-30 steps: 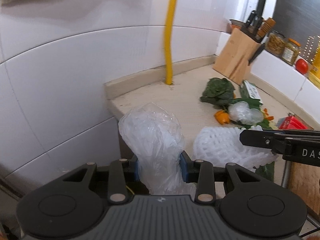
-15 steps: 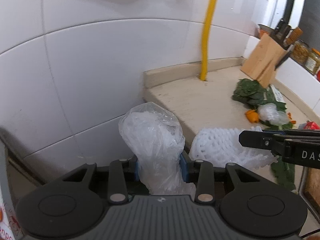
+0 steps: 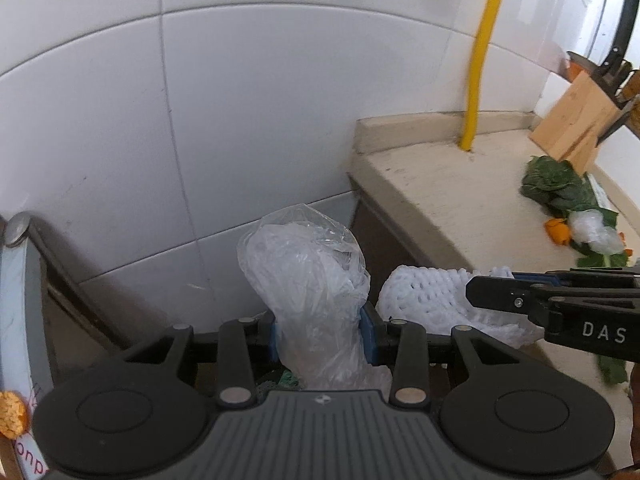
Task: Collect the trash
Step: 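Carry the clear bag and white foam net over the black bin with both grippers, then open both grippers over the black bin to drop bag and net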
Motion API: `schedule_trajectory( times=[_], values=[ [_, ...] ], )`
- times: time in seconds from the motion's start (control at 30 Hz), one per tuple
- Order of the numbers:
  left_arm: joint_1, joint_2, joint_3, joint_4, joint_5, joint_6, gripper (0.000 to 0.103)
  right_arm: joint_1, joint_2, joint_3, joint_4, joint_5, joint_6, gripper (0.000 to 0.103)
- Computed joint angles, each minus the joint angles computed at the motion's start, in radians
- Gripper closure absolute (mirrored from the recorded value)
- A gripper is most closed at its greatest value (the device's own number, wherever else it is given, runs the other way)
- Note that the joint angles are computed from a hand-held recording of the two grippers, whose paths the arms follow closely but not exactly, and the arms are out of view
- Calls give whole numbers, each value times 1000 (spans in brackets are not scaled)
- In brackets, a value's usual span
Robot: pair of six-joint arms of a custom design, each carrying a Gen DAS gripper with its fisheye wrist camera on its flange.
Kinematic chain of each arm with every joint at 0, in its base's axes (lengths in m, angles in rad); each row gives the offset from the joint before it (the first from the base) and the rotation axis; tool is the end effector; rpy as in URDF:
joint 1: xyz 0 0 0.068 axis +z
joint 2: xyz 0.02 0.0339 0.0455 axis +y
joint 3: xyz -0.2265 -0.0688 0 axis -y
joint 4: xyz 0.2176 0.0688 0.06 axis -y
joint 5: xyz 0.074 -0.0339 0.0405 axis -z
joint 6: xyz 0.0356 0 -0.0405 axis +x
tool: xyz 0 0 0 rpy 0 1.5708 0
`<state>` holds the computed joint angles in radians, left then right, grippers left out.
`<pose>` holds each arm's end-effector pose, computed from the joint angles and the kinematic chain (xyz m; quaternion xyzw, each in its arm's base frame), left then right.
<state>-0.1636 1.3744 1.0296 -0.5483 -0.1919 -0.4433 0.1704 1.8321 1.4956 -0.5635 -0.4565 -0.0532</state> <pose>0.2667 -0.0371 0.2337 -0.1624 0.9252 -0.0126 0.3428 0.3616 0.0781 0.2341 -0.1766 0.9057 0.2321 0.3075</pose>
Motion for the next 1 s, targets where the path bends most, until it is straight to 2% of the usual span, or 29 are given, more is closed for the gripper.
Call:
schedule_trajectory(
  times=[0.47, 0.6, 0.73, 1.0],
  values=[
    [101, 110, 13, 9, 76, 49, 70, 66, 195, 173, -67, 35, 31, 82],
    [120, 146, 26, 5, 89, 71, 66, 84, 250, 228, -85, 51, 46, 81],
    [141, 185, 42, -1, 101, 94, 64, 105, 317, 297, -122, 64, 69, 73],
    [177, 284, 75, -3, 147, 113, 57, 133, 422, 393, -165, 97, 105, 68]
  ],
)
